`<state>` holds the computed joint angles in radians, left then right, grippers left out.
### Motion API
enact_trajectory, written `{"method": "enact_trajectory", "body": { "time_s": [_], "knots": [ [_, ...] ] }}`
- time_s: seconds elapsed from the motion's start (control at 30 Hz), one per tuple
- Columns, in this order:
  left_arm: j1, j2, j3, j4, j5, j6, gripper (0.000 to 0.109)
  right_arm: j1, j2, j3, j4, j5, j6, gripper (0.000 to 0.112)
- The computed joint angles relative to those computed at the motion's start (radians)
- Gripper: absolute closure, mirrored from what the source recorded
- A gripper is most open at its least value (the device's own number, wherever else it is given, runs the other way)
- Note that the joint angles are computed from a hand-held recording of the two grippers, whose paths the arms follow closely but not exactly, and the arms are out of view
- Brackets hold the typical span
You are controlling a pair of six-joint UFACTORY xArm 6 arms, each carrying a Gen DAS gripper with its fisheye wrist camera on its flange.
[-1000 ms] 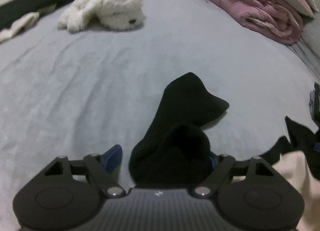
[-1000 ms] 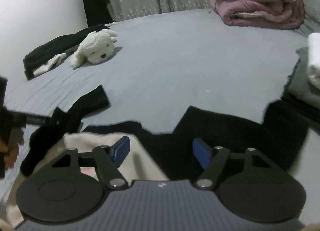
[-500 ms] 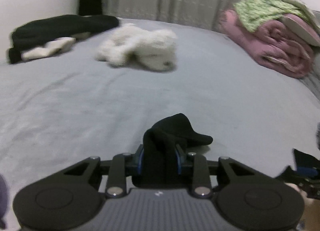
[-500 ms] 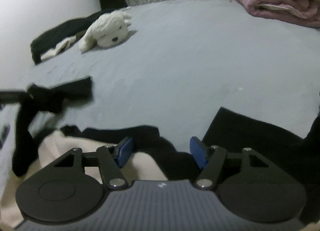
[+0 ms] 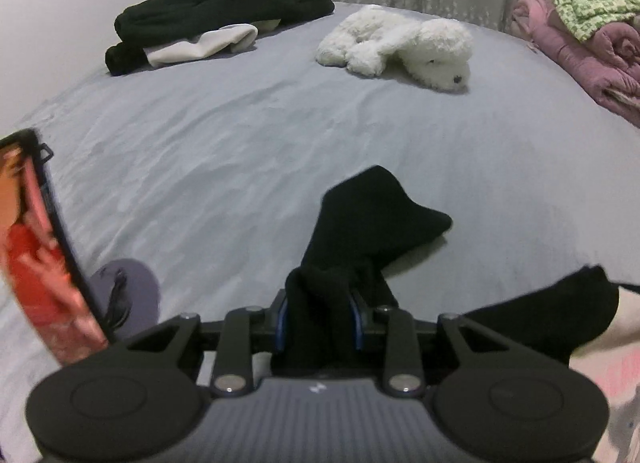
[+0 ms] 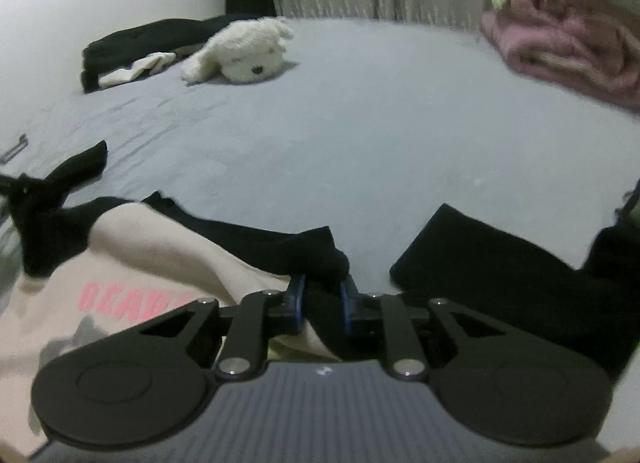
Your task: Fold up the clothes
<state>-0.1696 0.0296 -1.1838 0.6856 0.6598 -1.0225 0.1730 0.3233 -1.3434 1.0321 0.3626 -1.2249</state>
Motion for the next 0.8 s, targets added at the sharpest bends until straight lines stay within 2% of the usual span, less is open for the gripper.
{"method": "enact_trajectory", "body": {
  "time_s": [0.2,0.37,0.57,0.7,0.8],
  "knots": [
    [-0.023,-0.102,0.084,-0.030,0.018,0.035,0.077,0.038,-0.190,0.204,0.342,-0.104,-0.430,0.095],
    [-0.053,-0.199,0.175,-0.074,0.026,0.097,0.074,0.035,-0.327,0.354,0.411,-0.086,-0.563,0.095],
    [-0.074,-0.310,0.282,-0.160,0.057,0.197,0.074,0.010,-0.398,0.471,0.336,-0.051,-0.474,0.094],
    [-0.077,-0.381,0.334,-0.248,0.084,0.276,0.073,-0.007,-0.424,0.500,0.294,-0.015,-0.380,0.087],
    [-0.077,-0.440,0.375,-0.318,0.061,0.339,0.066,-0.027,-0.456,0.511,0.265,0.026,-0.312,0.083]
  ]
}}
